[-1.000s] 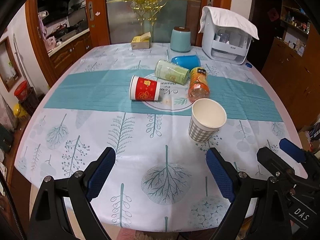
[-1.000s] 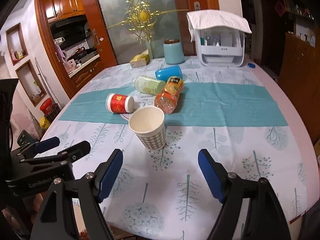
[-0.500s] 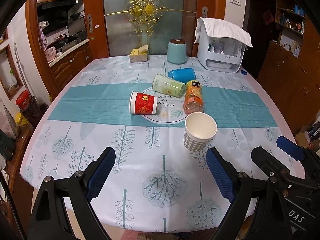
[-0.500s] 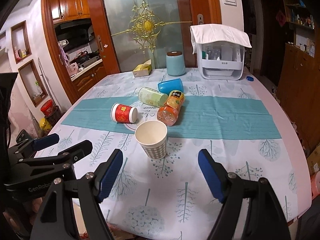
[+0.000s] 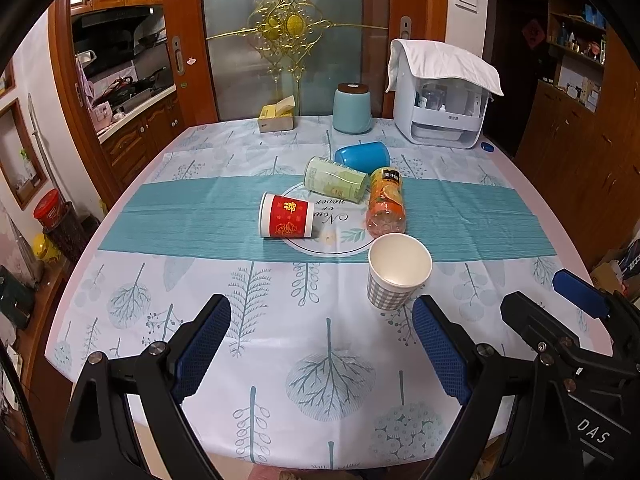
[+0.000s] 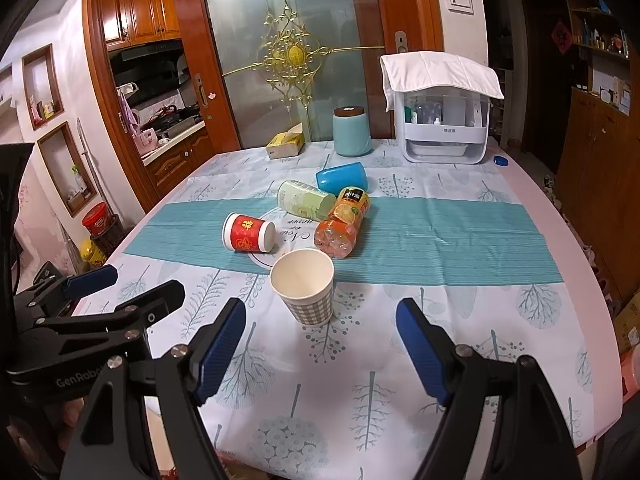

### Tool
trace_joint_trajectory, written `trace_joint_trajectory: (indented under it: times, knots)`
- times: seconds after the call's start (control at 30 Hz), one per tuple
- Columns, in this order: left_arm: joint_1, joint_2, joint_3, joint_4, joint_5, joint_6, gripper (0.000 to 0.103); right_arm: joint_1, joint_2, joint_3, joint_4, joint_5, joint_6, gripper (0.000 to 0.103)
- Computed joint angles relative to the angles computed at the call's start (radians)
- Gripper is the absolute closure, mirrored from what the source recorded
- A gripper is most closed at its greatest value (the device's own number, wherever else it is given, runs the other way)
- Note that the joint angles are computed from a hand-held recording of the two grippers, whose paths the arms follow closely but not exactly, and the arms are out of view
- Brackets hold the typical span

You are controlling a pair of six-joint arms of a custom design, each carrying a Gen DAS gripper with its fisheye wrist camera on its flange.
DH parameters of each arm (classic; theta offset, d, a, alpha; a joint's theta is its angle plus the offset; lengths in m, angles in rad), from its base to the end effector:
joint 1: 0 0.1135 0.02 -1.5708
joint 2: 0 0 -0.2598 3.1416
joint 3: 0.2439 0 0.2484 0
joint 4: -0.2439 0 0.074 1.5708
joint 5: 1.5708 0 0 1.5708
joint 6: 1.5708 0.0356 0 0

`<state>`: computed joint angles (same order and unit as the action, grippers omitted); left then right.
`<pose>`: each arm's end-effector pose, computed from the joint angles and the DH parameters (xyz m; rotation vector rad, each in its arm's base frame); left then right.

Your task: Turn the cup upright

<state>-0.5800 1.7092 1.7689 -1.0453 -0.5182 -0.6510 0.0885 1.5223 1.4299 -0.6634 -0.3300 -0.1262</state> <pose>0.3031 -0.1775 0.3576 -0.2738 2.3672 0.1009 0.3290 0.0408 0.3366 -0.4104 2.2669 0.3638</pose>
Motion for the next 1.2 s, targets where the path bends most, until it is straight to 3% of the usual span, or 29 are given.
trace_joint_trajectory:
  times: [1.2]
  knots:
    - [0.009,0.026,0.030,-0.007,0.006,0.027,0.012,-0.011,0.020,0.043,-0.017,-0.013,0.001,0.025]
